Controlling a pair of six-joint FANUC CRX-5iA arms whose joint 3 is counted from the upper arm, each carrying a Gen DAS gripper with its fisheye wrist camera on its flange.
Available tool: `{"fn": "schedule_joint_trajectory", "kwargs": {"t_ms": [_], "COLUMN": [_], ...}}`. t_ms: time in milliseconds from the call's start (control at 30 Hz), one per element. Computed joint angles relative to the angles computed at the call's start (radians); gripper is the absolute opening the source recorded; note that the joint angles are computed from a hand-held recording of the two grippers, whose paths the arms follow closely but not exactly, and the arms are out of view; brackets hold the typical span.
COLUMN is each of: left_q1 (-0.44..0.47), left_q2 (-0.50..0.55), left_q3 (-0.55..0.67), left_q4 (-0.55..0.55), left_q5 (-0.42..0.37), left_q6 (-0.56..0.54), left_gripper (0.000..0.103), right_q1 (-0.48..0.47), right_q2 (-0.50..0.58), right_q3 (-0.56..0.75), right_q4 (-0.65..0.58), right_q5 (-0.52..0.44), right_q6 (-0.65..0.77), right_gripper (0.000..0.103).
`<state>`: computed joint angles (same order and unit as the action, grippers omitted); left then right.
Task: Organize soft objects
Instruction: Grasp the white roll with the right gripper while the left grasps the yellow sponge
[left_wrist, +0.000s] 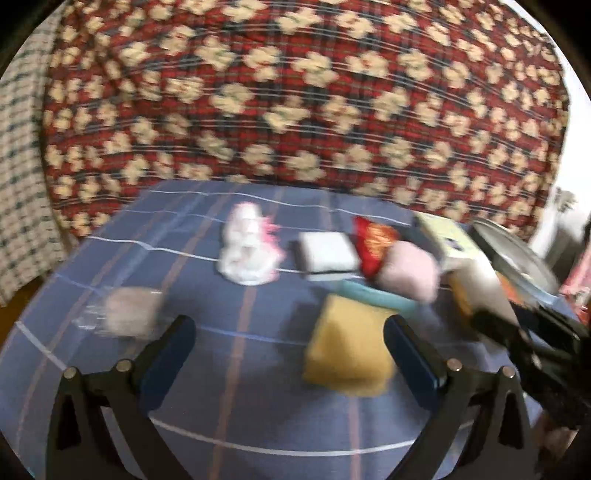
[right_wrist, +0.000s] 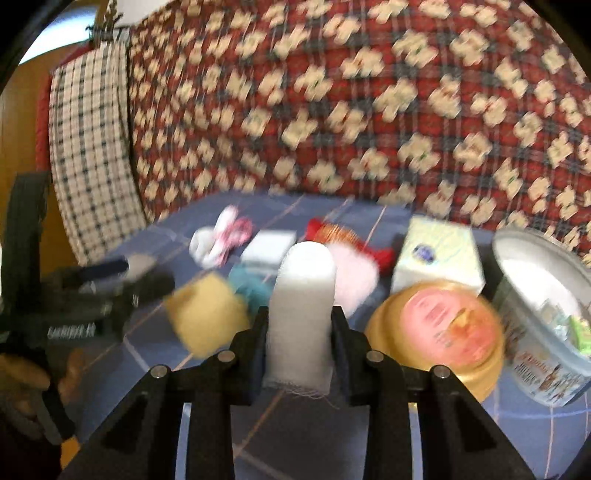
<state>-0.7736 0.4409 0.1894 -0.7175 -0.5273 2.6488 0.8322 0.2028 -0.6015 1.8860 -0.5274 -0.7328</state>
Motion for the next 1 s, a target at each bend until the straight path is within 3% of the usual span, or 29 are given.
{"fn": "schedule_joint_trajectory", "kwargs": {"t_ms": [67, 233, 433, 533, 633, 767, 900, 1000], "left_q1": [0.007, -0.005, 0.016, 0.024, 0.018, 0.026, 0.042, 0.02], "left_q2": [0.021, 0.12, 0.177, 0.18, 0.178, 0.158, 0.11, 0.088], "left_q3": [0.018, 0.156, 0.216, 0.203, 0.2, 0.165, 0.073, 0.065], "left_q4": [0.069, 0.142, 0.257, 0.304, 0.295, 0.285, 0.313, 0.201], "left_q5": [0.012, -0.135, -0.165, -0.138, -0.126, -0.081, 0.045, 0.058], "left_q6": [-0.083, -0.194, -0.297, -0.356, -0.362, -0.327, -0.311, -0.196], "left_gripper": [0.103, 0.102, 0.081, 0.067, 0.059, 0.057, 0.057, 0.057], "right_q1": [-0.012, -0.029, -0.036, -0.043, -0.048, -0.058, -0.071, -0.079], "right_q2": [0.0, -0.014, -0.013, -0.013, -0.015, -0.022, -0.032, -0.038], "right_q3": [-0.012, -0.037, -0.031, -0.031, -0.036, -0.049, -0.06, -0.069], "right_q4": [0.078, 0.19, 0.215, 0.231, 0.244, 0.282, 0.326, 0.356], "right_q5": [-0.04, -0.095, -0.084, -0.079, -0.077, -0.088, -0.09, -0.103], "right_q6": [-0.072, -0.173, -0.172, -0.198, -0.22, -0.254, -0.297, -0.332], "right_gripper": [0.034, 0.034, 0.034, 0.034, 0.034, 0.034, 0.034, 0.034]}}
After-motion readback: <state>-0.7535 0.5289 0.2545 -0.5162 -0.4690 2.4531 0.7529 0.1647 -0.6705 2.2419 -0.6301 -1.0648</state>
